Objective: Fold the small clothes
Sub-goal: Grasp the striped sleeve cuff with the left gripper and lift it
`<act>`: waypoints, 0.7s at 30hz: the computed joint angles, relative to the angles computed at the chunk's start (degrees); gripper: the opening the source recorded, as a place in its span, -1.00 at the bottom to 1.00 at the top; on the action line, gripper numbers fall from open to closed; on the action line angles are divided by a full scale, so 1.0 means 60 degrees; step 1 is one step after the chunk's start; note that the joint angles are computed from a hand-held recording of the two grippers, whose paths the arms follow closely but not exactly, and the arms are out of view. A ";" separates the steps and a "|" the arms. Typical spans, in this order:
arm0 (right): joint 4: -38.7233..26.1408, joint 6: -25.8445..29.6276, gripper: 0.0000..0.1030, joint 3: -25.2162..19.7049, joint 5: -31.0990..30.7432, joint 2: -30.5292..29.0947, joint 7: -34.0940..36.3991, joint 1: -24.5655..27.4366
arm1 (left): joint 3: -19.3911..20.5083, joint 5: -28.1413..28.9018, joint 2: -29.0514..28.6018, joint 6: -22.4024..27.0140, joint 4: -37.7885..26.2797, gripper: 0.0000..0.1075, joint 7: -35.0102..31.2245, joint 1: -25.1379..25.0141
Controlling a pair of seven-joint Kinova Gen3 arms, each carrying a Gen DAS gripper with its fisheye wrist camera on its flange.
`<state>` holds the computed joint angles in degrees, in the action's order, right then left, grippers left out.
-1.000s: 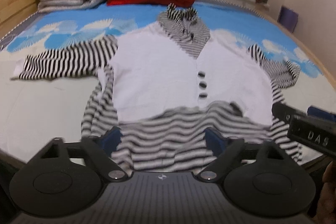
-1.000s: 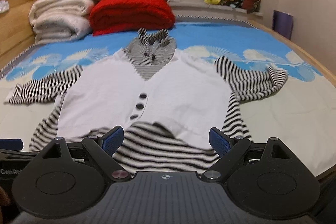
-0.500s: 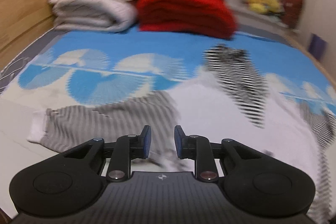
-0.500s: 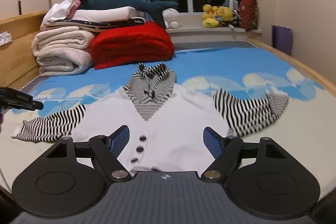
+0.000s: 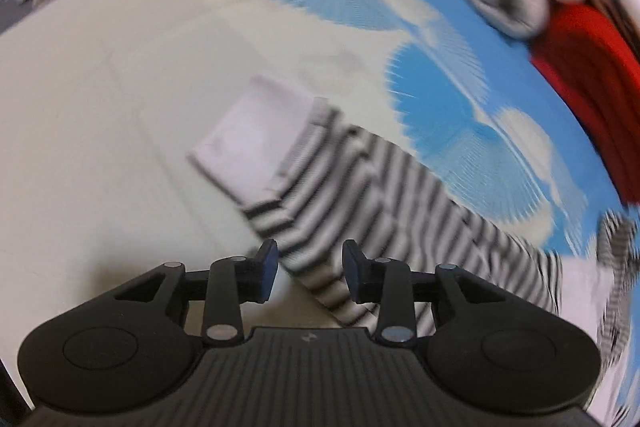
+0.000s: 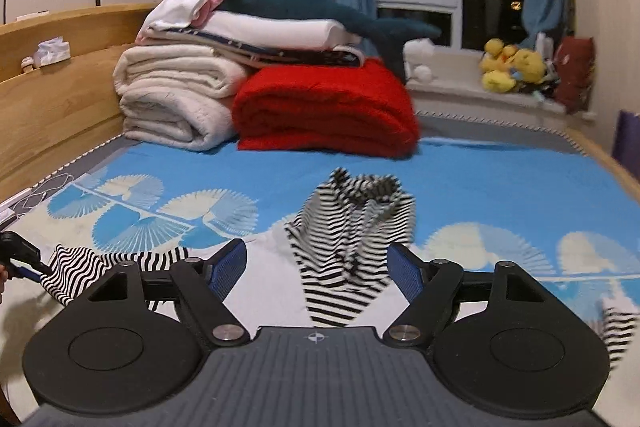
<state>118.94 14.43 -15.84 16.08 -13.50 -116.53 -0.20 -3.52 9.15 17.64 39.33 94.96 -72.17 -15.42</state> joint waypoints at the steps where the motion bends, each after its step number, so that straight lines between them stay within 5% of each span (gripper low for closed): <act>1: -0.0035 0.0084 0.09 0.0025 -0.0085 0.0214 0.0032 -0.0041 | -0.0081 0.0071 0.0061 0.0006 -0.0047 -0.27 0.0201 -0.0029; 6: -0.0480 0.0496 -0.02 0.1633 -0.1651 0.0633 0.1388 -0.1597 | -0.0176 0.0167 0.0329 0.0070 -0.0228 -0.27 0.0598 -0.0178; 10: -0.0546 0.0399 -0.02 0.1230 -0.1187 0.0773 0.1213 -0.1093 | 0.0259 -0.0727 0.0446 -0.0026 -0.0223 -0.50 0.1896 -0.0287; 11: -0.0576 0.0432 -0.02 0.1248 -0.1167 0.0819 0.1167 -0.1058 | 0.0162 -0.1083 0.0466 0.0026 -0.0314 -0.90 0.2284 -0.0038; 18: -0.0470 0.0598 -0.02 0.1136 -0.0471 0.0735 0.0269 -0.0439 | -0.1014 -0.3729 -0.0428 -0.0813 -0.0356 -0.92 0.4225 0.2999; 21: -0.0373 0.0658 -0.02 0.1130 -0.0241 0.0692 -0.0142 -0.0219 | -0.0160 -0.4005 -0.1178 -0.1685 -0.0097 -0.93 0.4243 0.3484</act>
<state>116.70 18.38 -9.06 14.63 -9.35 -117.39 -1.51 -4.48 -14.88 10.57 29.22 94.38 -46.71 5.49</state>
